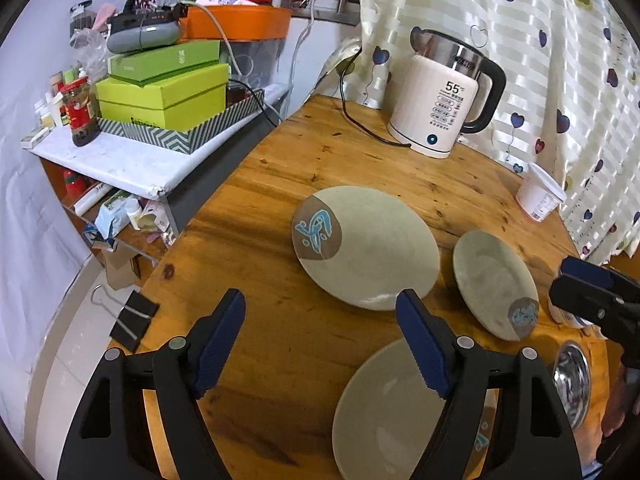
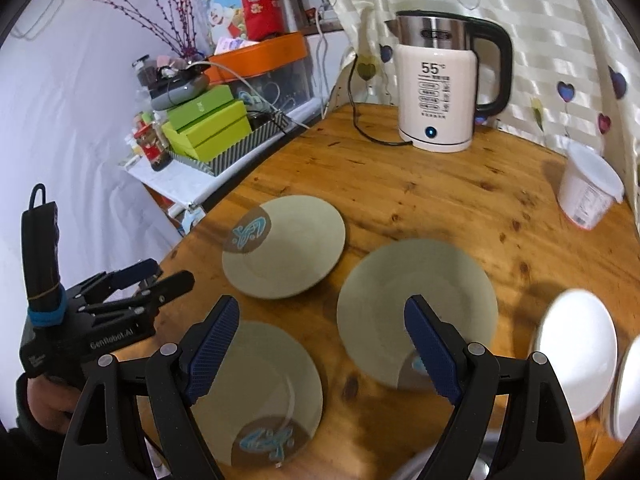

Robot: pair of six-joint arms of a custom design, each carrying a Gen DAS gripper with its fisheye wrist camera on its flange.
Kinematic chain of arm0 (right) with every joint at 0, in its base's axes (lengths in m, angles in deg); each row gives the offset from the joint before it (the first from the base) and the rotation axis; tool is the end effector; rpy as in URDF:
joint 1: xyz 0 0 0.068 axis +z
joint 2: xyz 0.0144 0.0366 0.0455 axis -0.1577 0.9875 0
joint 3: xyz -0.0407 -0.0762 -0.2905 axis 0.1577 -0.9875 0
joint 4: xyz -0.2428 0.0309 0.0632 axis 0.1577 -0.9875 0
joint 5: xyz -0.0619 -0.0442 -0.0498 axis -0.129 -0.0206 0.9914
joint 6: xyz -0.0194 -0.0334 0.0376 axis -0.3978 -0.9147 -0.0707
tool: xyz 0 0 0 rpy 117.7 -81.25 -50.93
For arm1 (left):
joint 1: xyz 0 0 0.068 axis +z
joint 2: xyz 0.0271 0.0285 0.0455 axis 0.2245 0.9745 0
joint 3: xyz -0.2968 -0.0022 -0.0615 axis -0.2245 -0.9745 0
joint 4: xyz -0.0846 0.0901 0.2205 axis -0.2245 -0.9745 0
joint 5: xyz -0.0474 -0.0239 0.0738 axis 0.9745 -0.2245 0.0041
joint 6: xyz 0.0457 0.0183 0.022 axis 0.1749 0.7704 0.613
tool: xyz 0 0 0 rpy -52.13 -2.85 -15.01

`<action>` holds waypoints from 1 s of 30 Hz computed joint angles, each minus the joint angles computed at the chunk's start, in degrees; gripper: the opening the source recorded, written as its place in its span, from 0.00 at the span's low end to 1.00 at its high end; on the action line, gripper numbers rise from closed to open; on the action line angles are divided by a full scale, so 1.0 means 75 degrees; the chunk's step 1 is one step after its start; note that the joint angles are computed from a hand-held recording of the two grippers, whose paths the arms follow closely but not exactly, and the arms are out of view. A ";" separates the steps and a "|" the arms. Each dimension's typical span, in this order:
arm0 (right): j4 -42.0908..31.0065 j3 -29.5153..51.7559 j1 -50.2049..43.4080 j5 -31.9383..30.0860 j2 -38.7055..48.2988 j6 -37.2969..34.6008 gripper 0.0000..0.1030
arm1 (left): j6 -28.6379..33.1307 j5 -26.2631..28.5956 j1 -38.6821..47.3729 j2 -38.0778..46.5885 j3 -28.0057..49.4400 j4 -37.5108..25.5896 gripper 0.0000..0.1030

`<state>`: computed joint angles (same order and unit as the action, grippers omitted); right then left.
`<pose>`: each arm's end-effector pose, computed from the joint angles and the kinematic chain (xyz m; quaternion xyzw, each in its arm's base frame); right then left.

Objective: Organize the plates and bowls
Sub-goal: 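Move both grippers to the rim of a beige logo plate and close them, then lift the beige plate off the table with both grippers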

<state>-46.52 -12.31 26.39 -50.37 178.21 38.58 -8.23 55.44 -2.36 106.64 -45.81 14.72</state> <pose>0.2904 0.2016 0.2173 -0.0690 0.9343 0.1241 0.3269 0.2991 -0.0842 0.1790 0.0411 0.9308 -0.1100 0.3462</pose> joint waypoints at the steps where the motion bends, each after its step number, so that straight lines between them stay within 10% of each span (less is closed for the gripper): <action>1: -0.0055 0.0202 -0.0079 -0.0111 0.0178 -0.0102 0.81 | 0.0006 0.0020 0.0009 0.0133 0.0106 -0.0001 0.76; 30: -0.1973 0.4742 -0.1255 -0.1779 0.4385 -0.0646 0.30 | -0.0317 0.0749 0.0479 0.2702 0.2367 -0.0672 0.44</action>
<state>-61.32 23.26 16.98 -63.72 211.09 33.73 -10.60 61.06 1.23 126.90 -28.06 9.68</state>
